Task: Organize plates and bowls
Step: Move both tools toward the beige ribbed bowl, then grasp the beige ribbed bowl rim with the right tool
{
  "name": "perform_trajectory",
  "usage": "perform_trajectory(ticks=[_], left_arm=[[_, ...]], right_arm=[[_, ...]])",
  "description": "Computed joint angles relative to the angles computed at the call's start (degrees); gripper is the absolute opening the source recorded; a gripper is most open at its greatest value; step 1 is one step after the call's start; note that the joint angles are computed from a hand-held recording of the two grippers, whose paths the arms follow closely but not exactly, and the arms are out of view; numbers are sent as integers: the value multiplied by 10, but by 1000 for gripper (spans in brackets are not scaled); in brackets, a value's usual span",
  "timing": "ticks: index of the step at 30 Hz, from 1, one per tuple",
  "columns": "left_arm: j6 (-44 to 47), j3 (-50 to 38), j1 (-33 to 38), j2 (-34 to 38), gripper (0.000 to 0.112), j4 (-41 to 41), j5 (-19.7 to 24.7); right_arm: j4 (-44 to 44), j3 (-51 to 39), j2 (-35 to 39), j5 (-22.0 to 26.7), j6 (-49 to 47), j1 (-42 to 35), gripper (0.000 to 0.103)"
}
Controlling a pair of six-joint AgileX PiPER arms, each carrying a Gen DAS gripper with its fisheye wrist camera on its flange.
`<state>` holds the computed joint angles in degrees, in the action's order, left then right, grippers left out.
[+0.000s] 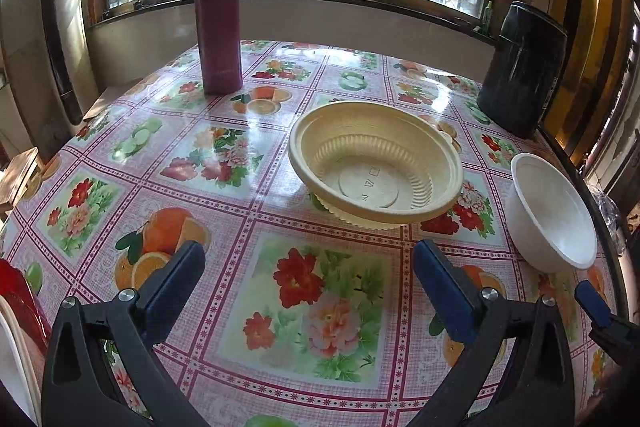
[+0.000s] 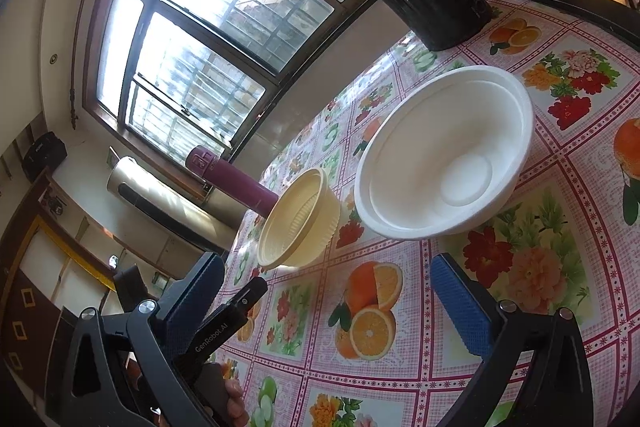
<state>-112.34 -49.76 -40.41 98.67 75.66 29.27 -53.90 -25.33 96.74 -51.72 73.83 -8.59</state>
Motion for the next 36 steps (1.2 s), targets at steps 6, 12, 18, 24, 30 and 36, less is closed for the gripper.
perform_trajectory(ticks=[6, 12, 18, 24, 30, 36], left_arm=[[5, 8, 17, -4, 103, -9, -39], [13, 11, 33, -6, 103, -21, -58], [49, 8, 51, -1, 103, -61, -77], [100, 5, 74, 0, 103, -124, -101], [165, 10, 103, -3, 103, -204, -135], [239, 19, 131, -8, 103, -293, -164]], right_arm=[[-4, 10, 13, -24, 11, -37, 103], [-7, 4, 20, -14, 19, -31, 103], [-5, -3, 17, 9, 21, -10, 103], [11, -10, 10, 42, 14, 30, 103], [44, -75, 9, 126, 56, 115, 103], [9, -237, 73, 306, 164, 215, 103]])
